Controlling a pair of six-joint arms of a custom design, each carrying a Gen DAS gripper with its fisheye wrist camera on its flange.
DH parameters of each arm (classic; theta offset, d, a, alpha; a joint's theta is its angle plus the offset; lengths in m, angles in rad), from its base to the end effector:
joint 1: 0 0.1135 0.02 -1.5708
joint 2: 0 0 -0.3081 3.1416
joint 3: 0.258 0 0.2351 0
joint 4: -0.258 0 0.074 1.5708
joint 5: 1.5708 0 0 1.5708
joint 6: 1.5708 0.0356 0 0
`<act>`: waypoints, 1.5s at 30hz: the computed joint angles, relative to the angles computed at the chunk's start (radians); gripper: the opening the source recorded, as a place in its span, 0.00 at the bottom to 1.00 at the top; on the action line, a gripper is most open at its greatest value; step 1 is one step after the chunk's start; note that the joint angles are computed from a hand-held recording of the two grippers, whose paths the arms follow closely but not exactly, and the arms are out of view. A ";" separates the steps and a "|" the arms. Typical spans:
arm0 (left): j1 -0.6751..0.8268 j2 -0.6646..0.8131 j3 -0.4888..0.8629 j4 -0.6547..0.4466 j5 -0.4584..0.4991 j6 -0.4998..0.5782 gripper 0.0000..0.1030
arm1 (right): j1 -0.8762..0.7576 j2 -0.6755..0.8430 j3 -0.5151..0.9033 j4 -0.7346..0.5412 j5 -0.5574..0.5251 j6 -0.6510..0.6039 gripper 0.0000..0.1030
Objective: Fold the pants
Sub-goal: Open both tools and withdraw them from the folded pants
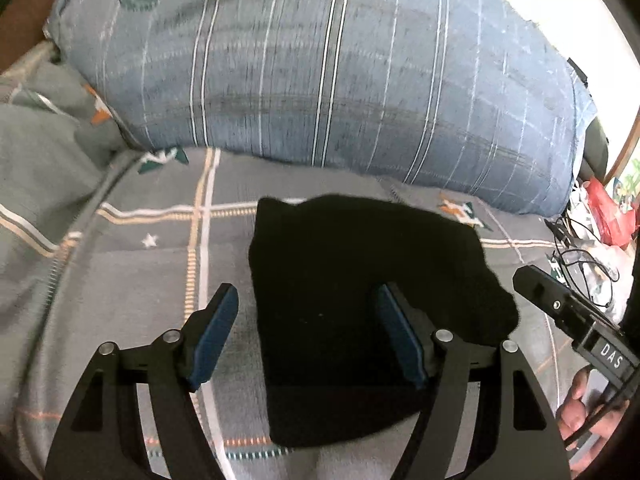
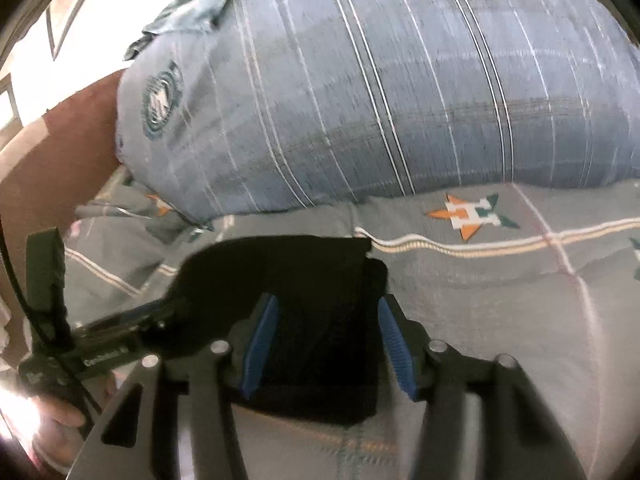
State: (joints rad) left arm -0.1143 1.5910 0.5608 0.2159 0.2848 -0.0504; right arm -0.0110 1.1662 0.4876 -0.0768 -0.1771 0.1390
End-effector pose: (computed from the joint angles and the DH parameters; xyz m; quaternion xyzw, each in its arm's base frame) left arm 0.2660 -0.0406 0.1788 0.0818 0.9178 -0.1615 0.3535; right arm 0.1928 0.0042 0.2260 0.0336 0.9145 0.1063 0.3889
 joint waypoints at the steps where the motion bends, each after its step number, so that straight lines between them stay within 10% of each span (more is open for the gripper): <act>1: -0.004 -0.025 -0.013 0.004 -0.015 -0.002 0.70 | 0.030 -0.018 0.006 -0.016 0.037 0.010 0.52; 18: -0.016 -0.318 -0.140 -0.047 -0.156 0.009 0.73 | 0.315 -0.152 -0.015 -0.089 0.303 0.139 0.70; 45: -0.062 -0.416 -0.190 -0.066 -0.277 0.007 0.73 | 0.365 -0.193 -0.036 -0.119 0.323 0.181 0.75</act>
